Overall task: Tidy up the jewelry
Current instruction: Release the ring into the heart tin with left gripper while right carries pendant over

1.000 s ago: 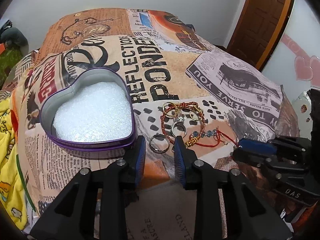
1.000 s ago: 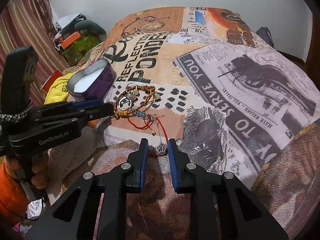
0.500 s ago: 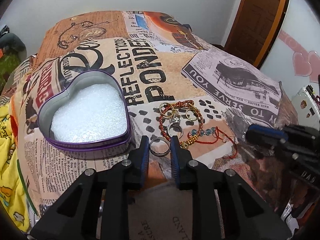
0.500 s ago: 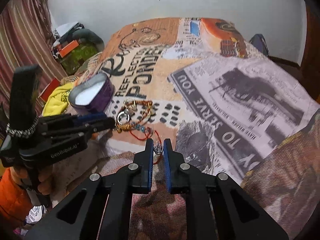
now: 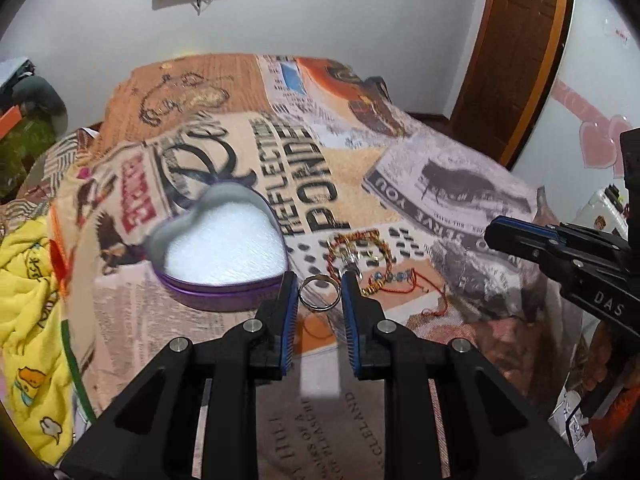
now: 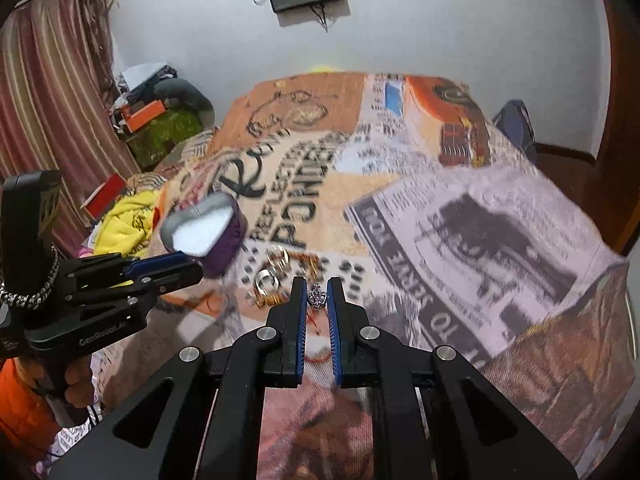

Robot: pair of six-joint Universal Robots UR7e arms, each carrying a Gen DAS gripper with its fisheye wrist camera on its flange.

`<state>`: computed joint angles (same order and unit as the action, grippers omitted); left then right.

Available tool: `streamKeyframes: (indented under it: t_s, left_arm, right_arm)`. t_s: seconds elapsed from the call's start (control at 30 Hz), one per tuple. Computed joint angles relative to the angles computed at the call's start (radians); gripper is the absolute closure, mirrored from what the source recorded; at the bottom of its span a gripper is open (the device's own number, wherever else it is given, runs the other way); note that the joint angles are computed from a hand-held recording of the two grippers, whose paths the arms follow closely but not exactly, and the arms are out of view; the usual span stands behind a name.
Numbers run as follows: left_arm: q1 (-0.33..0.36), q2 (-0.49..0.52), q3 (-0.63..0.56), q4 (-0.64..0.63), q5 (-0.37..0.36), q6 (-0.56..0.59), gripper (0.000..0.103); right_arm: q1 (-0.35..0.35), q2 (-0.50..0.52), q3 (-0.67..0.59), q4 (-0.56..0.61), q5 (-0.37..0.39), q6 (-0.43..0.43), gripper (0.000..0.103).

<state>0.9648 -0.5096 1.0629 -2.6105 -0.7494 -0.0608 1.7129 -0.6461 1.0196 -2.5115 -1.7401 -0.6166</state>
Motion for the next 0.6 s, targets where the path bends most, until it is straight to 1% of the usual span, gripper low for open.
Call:
streamKeyframes:
  t_s: [0.27, 0.4, 0.6]
  left_arm:
    - [-0.024, -0.039, 0.042, -0.123, 0.066, 0.074, 0.082]
    - [-0.028, -0.052, 0.054, -0.177, 0.094, 0.111, 0.082]
    - [-0.022, -0.067, 0.061, -0.237, 0.112, 0.151, 0.082]
  right_arm:
    - [0.036, 0.021, -0.036, -0.047, 0.064, -0.038, 0.094]
    - [0.051, 0.042, -0.065, -0.041, 0.087, -0.048, 0.094]
    - [0.069, 0.087, -0.128, -0.005, 0.117, -0.052, 0.094]
